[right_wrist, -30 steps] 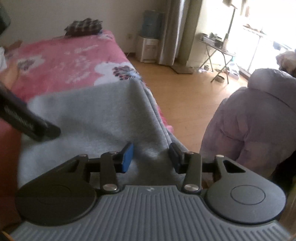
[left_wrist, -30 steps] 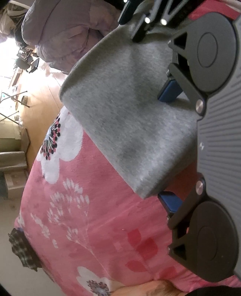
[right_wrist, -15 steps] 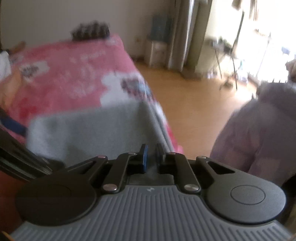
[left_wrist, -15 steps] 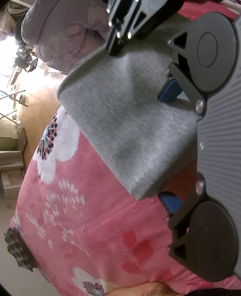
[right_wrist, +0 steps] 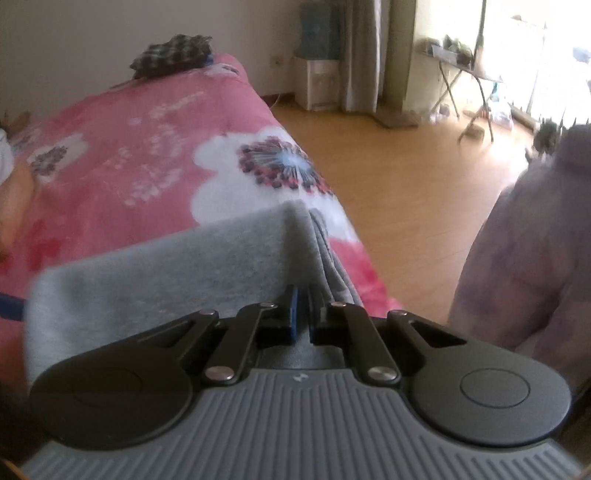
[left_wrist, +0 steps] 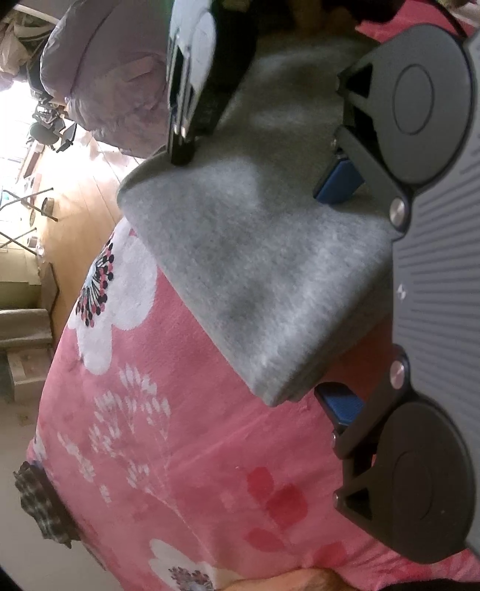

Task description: Fold clothes

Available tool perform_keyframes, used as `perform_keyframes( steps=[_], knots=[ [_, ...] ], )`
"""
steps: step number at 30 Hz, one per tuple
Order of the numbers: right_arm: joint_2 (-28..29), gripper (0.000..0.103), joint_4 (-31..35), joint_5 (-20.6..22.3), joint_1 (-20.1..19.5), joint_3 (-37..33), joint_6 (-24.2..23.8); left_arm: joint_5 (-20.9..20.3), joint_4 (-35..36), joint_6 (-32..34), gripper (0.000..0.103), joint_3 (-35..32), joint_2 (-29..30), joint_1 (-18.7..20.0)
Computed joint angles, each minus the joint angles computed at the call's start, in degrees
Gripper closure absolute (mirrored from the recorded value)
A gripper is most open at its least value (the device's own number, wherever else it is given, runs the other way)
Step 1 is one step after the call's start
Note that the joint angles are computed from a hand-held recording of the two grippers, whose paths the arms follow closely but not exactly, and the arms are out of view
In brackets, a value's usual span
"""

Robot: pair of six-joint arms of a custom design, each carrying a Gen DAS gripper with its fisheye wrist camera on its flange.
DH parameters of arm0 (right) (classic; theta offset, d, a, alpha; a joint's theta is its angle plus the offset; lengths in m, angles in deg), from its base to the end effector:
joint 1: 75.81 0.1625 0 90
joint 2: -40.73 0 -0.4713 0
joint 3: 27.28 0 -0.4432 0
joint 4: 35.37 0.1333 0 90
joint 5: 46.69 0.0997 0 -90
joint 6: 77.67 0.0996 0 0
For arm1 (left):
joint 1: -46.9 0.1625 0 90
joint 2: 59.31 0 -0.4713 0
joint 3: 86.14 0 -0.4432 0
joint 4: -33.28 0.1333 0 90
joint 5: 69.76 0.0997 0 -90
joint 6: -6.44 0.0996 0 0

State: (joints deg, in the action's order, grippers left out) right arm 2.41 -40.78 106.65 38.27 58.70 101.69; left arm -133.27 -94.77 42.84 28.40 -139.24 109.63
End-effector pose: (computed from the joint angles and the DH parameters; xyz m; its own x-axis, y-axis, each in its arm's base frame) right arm 0.2992 -0.5610 0.0233 -0.6765 0.4140 0.6091 -0.2819 0.6185 -0.7335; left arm -0.0950 -0.5721 0.2918 -0.3788 0.8374 -0.3940 0.8475 0.4849 0.2159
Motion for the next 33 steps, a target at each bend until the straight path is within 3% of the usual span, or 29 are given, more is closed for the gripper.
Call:
perform_keyframes(
  steps=[2, 5, 6, 10, 14, 16, 19, 21, 26, 30, 33],
  knots=[
    [-1.29, 0.099, -1.07, -0.24, 0.80, 1.33, 1.41, -1.13, -0.07, 0.95, 0.000, -0.26, 0.00, 0.58],
    [-6.02, 0.086, -7.76, -1.07, 2.80, 7.88, 4.29, -2.10, 1.82, -0.68, 0.000, -1.43, 0.45, 1.24],
    [-7.97, 0.077, -10.57, -0.45, 3.61, 11.00, 6.77, -2.29, 2.54, -1.53, 0.000, -1.83, 0.65, 1.39],
    [-15.81, 0.060, -20.78, -0.24, 6.83, 25.14, 24.14, -2.84, 3.76, -3.12, 0.000, -2.57, 1.12, 1.78],
    [-17.45, 0.050, -26.47, -2.75, 9.89, 34.82, 42.01, -3.31, 4.77, -4.53, 0.000, -3.20, 1.42, 2.18],
    [-15.93, 0.044, -28.79, -4.14, 11.01, 37.08, 47.94, -3.36, 5.79, -5.88, 0.000, -3.68, 1.58, 2.27],
    [-12.88, 0.043, -32.24, -6.85, 10.99, 38.05, 52.84, -3.33, 7.60, -7.52, 0.000, -4.72, 1.99, 2.43],
    [-11.58, 0.043, -34.96, -7.30, 10.99, 38.19, 52.18, -2.64, 8.15, -8.18, 0.000, -5.11, 1.82, 2.12],
    [-12.96, 0.042, -40.06, -9.99, 9.73, 39.12, 44.72, -1.08, 4.84, -5.57, 0.001, -5.92, -0.28, -0.19],
    [-14.41, 0.042, -35.89, -7.72, 9.66, 37.91, 39.59, -0.06, 5.72, -5.77, 0.001, -10.66, -0.76, -3.34],
    [-15.70, 0.042, -32.75, -7.63, 9.62, 37.42, 38.16, 4.19, 6.43, -6.19, 0.001, -15.07, 0.56, -7.06]
  ],
)
